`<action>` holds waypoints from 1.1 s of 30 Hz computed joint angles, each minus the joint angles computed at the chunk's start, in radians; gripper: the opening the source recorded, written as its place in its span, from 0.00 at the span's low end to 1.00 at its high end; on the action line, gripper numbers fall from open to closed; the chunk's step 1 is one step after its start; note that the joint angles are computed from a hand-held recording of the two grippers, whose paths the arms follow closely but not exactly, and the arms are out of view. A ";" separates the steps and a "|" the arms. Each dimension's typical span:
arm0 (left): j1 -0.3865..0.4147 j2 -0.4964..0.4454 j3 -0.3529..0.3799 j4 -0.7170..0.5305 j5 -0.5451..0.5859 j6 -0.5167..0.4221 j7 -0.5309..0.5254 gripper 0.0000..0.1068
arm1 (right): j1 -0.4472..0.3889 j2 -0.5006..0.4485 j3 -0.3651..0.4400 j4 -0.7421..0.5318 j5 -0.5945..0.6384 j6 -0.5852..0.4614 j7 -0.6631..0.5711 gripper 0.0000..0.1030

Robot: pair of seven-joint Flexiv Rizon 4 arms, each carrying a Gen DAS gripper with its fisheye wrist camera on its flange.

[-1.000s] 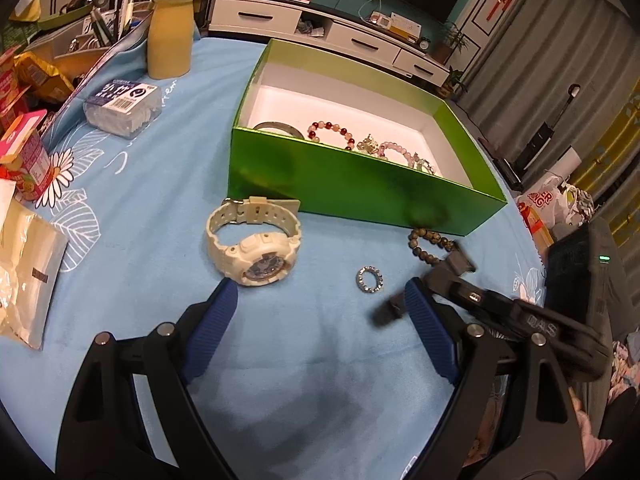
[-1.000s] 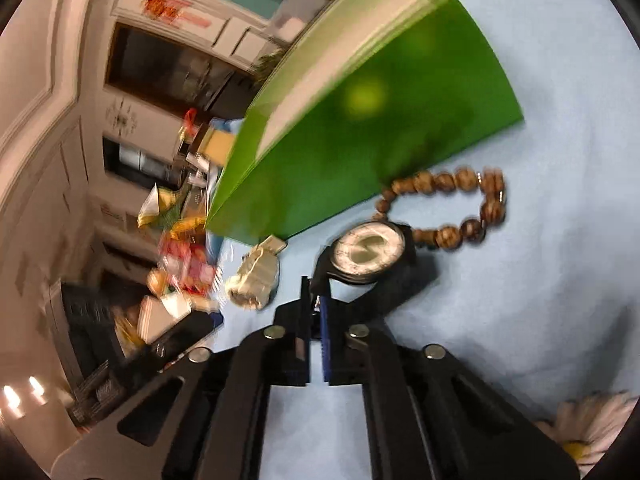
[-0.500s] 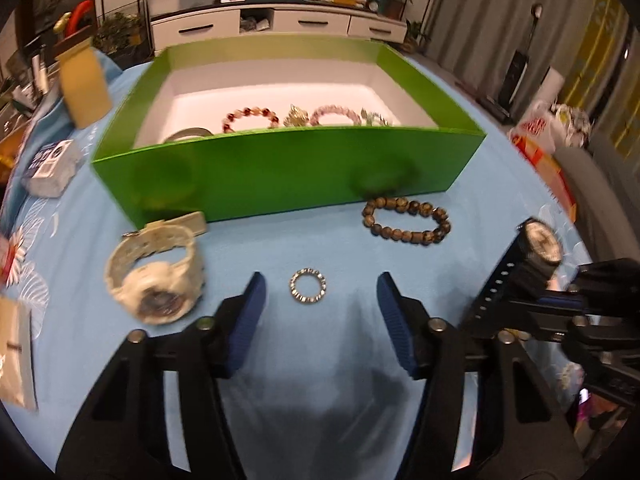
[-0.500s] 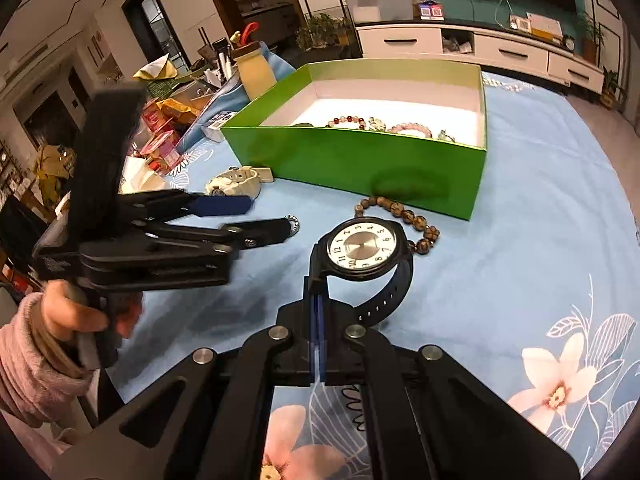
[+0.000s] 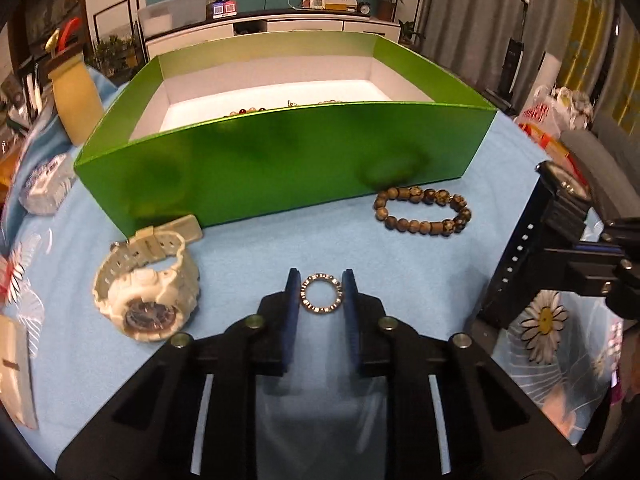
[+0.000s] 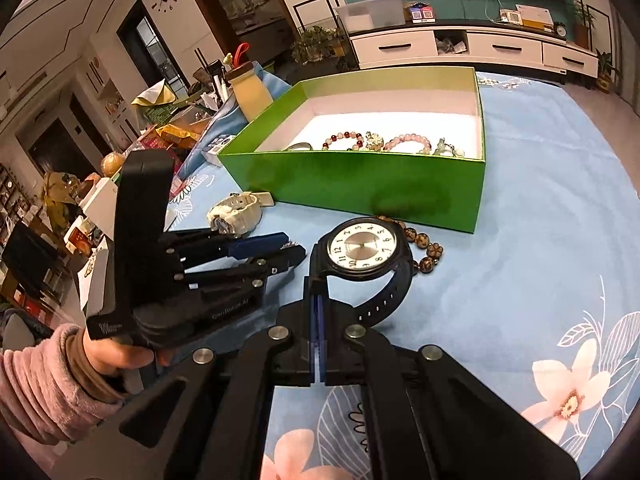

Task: Organize jewelry
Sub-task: 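Carry the watch and ring into the green box and open both tools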

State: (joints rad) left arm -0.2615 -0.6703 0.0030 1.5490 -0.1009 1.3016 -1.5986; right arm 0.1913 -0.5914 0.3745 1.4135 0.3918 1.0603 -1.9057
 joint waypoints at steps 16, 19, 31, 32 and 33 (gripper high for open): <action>0.060 0.130 -0.057 0.124 -0.093 0.117 0.014 0.19 | 0.002 0.022 -0.003 -0.008 -0.006 0.052 -0.015 0.01; 0.056 0.140 -0.043 0.119 -0.089 0.120 0.010 0.19 | 0.005 0.017 -0.005 -0.021 -0.016 0.059 -0.011 0.01; 0.065 0.109 -0.024 0.020 -0.084 0.102 0.004 0.19 | 0.026 -0.048 -0.034 -0.139 -0.090 0.085 0.040 0.01; 0.067 0.105 -0.025 0.009 -0.085 0.098 0.005 0.19 | 0.030 -0.052 -0.037 -0.146 -0.100 0.087 0.045 0.01; 0.069 0.097 -0.024 -0.009 -0.087 0.093 0.004 0.19 | 0.035 -0.060 -0.043 -0.157 -0.113 0.090 0.050 0.01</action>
